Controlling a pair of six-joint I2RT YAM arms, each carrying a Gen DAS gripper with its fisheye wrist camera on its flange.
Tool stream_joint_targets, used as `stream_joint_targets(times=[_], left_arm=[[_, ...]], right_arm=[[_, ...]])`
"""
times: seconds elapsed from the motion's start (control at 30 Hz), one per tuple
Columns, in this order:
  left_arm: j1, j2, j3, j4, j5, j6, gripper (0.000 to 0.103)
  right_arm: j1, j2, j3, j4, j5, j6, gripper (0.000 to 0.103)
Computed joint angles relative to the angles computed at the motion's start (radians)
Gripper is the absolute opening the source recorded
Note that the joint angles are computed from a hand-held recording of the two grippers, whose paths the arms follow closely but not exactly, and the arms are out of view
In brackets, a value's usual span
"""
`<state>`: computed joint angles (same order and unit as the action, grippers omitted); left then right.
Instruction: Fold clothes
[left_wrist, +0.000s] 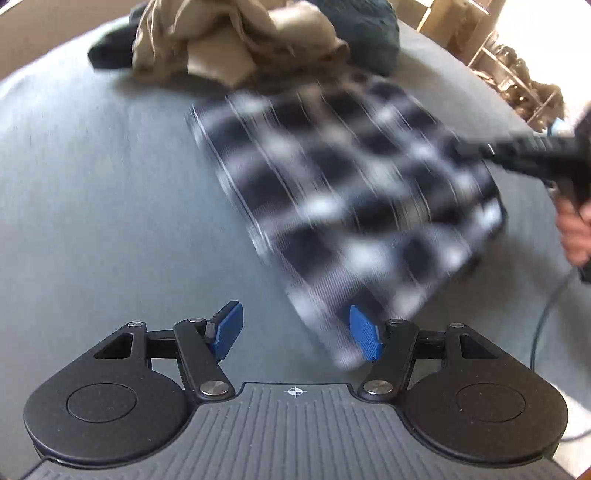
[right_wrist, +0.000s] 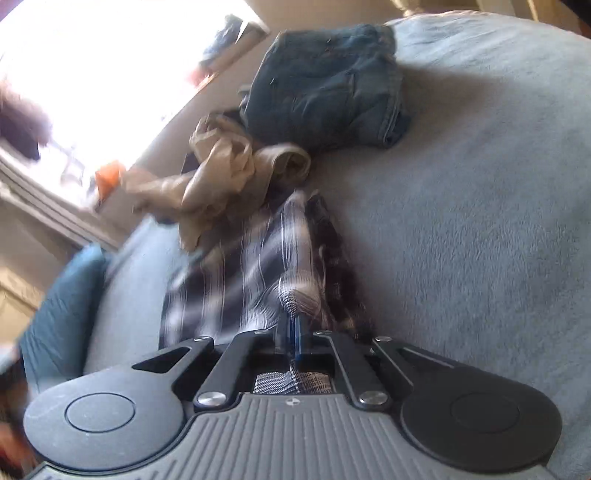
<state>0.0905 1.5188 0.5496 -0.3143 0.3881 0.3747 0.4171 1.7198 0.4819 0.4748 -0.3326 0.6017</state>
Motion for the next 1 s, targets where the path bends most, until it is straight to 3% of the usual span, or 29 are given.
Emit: stream_joint_targets(times=[0.07,0.13,0.2,0.23,0.3,0.37,0.43,0.53,0.67,0.73,0.77,0.8,0.83,0.9,1.0], left_arm=[[0.025,-0.043,-0.08,0.052,0.033,0.015,0.064],[0.049,-0.051,-0.118,0.081,0.072,0.006,0.064],[0.09,-0.044,-0.141,0.1,0.128,-0.004,0.064],[0.114,-0.039,-0.15,0.108,0.158,-0.008,0.064],[0.158,0.005,-0.156,0.134,0.22,-0.035,0.064],[0.164,0.069,-0.157,0.183,0.272,-0.105,0.063],[0.184,0.141,-0.134,0.201,0.32,-0.162,0.059],[0.196,0.213,-0.102,0.22,0.346,-0.225,0.054],[0.186,0.288,-0.058,0.244,0.367,-0.325,0.046],[0.168,0.313,-0.039,0.246,0.367,-0.358,0.041],[0.159,0.32,-0.035,0.248,0.367,-0.362,0.036],[0.151,0.324,-0.032,0.245,0.365,-0.361,0.025],[0.144,0.326,-0.027,0.237,0.362,-0.357,0.019],[0.133,0.315,-0.034,0.245,0.363,-0.37,0.01],[0.131,0.299,-0.021,0.194,0.381,-0.354,0.006]], right_arm=[[-0.02,0.05,-0.007,0.051,0.0,0.04,0.001],[-0.067,0.111,-0.023,0.115,-0.05,0.127,0.008],[-0.112,0.082,-0.084,0.171,-0.073,0.229,0.033],[-0.125,0.041,-0.128,0.197,-0.063,0.254,0.035],[-0.138,-0.064,-0.208,0.183,-0.059,0.262,0.043],[-0.153,-0.175,-0.253,0.068,-0.097,0.259,0.048],[-0.146,-0.246,-0.284,-0.025,-0.131,0.262,0.048],[-0.115,-0.206,-0.315,0.03,-0.168,0.362,0.049],[-0.091,0.051,-0.339,0.371,-0.227,0.589,0.048],[-0.068,0.127,-0.33,0.467,-0.225,0.643,0.045],[-0.054,0.124,-0.324,0.459,-0.213,0.638,0.036],[-0.04,0.097,-0.318,0.421,-0.197,0.617,0.017],[-0.026,0.071,-0.311,0.383,-0.18,0.595,0.012],[-0.004,0.023,-0.302,0.322,-0.153,0.552,0.007],[-0.011,-0.013,-0.304,0.286,-0.155,0.503,0.007]])
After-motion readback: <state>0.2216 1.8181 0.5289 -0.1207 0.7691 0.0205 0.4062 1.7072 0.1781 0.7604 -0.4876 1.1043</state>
